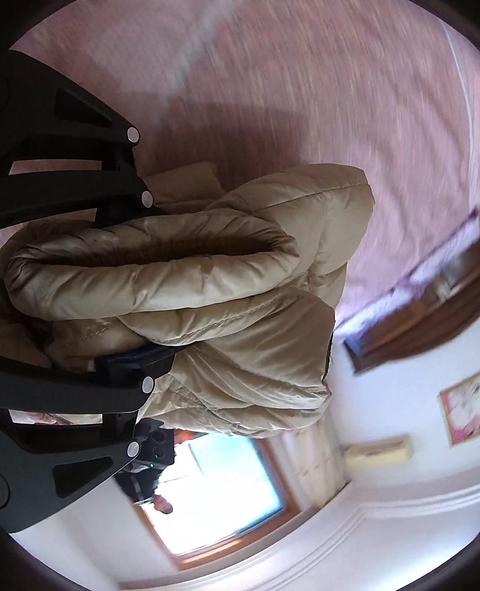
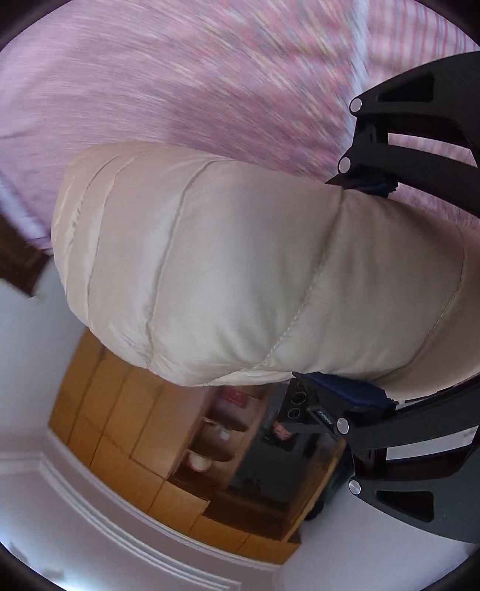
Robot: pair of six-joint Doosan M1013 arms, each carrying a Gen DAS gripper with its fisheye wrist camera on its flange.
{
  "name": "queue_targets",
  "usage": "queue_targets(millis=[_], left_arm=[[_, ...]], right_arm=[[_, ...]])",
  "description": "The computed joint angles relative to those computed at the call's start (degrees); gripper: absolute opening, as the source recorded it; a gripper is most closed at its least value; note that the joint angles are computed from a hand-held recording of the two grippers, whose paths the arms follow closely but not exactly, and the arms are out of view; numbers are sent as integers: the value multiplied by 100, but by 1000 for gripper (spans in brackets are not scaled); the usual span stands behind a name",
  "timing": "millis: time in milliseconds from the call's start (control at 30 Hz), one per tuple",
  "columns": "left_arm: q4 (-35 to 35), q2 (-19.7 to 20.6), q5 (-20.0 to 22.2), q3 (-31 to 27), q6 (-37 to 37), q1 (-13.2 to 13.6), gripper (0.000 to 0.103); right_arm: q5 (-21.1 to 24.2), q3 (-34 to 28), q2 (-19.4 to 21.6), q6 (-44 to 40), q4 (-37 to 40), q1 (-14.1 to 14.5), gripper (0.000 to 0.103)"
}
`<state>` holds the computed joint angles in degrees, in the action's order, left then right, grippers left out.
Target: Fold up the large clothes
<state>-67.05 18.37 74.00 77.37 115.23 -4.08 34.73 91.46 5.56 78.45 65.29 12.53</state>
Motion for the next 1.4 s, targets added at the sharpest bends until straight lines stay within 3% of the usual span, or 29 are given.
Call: queue_targets(millis=[167, 300, 400, 500, 567, 667, 700, 867, 933, 1000, 1067, 1167, 1300, 1400], left_arm=[[404, 61, -20, -230, 1, -512, 45], [1938, -20, -297, -163, -624, -930, 47], [2495, -144, -560, -1, -862, -1012, 57], [2990, -306, -778, 92, -926, -1075, 58], [3308, -405, -944, 149, -949, -1129, 58], [3509, -481, -1034, 253, -1007, -1073, 60], [3591, -480, -1066, 260, -1071, -1046, 60], [4106, -523, -1347, 396, -1371, -977, 66], [4000, -454, -1247, 366, -1412, -891, 69], [3913, -459, -1221, 375, -1381, -850, 69], [3882, -591, -1318, 503, -1210, -777, 70], [3994, -913, -1643, 774, -939, -736, 74], [4162, -1325, -2010, 1020, -721, -722, 89], [4004, -1543, -2033, 1126, -532, -639, 99]], right_arm=[[-318, 194, -479, 644, -982, -262, 74], [-88, 389, -669, 1687, -2136, -489, 74], [228, 470, -590, 2674, -2921, -438, 79], [237, 619, -655, 2855, -3036, -428, 81], [122, 666, -823, 3306, -3654, -308, 81], [-32, 652, -1041, 4476, -5263, -88, 79], [119, 573, -1025, 4658, -5636, -33, 71], [733, 245, -659, 4560, -5926, 101, 64], [760, 182, -506, 4385, -5638, 47, 67], [764, 118, -366, 4340, -5448, 9, 76], [723, 151, -360, 4339, -5263, -32, 77], [771, 121, -450, 4861, -6066, 130, 77], [922, 136, -680, 5397, -6834, 432, 77], [892, 203, -791, 5590, -6990, 561, 88]])
